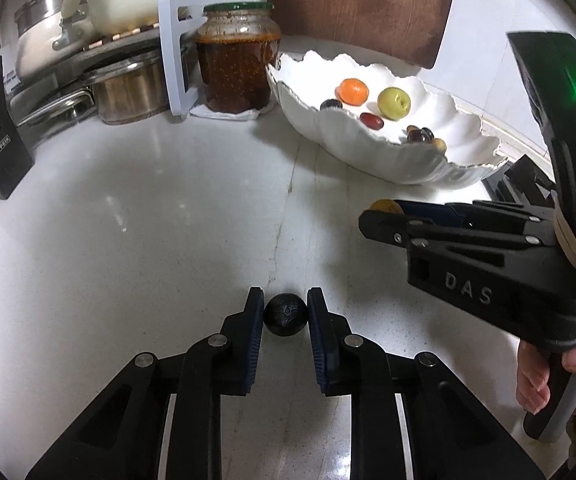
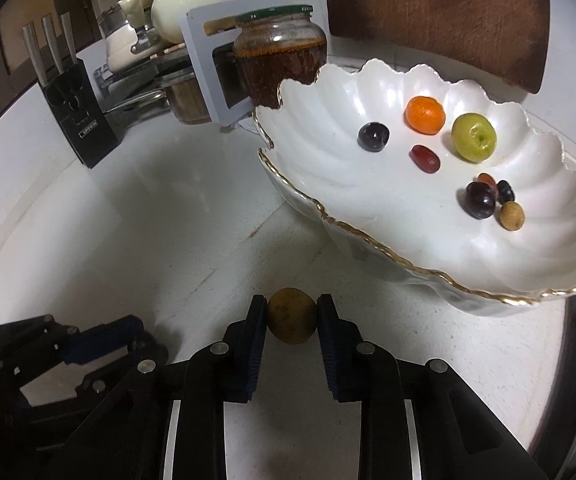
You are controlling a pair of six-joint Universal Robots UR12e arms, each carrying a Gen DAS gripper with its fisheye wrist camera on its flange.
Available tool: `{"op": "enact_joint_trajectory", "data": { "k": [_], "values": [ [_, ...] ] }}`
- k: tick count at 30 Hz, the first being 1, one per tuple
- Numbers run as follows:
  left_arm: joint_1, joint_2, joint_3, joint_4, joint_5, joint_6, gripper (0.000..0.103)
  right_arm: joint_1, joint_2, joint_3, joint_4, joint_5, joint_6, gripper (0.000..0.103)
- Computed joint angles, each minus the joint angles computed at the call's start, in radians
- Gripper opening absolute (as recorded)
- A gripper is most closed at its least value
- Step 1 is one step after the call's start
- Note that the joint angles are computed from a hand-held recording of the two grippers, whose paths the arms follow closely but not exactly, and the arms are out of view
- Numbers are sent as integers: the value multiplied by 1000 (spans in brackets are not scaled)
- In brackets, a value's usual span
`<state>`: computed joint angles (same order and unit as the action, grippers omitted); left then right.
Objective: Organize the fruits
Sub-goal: 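Grasp the dark plum with the left tool while the right tool grasps the small brown fruit, then carry the plum in the left tool while the right tool carries the brown fruit over the bowl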
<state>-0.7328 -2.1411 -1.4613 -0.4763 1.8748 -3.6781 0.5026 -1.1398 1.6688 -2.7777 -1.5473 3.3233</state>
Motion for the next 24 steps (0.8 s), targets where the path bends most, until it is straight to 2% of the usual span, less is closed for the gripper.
{"op": "enact_joint_trajectory", "data": {
  "k": [11, 24],
  "values": [
    [-9, 14, -5, 67, 26, 36, 23, 12, -46, 47, -47, -41, 31, 27],
    [-19, 33, -12, 149, 10, 84, 23, 28, -110, 97, -103, -110, 73, 27]
  ]
}}
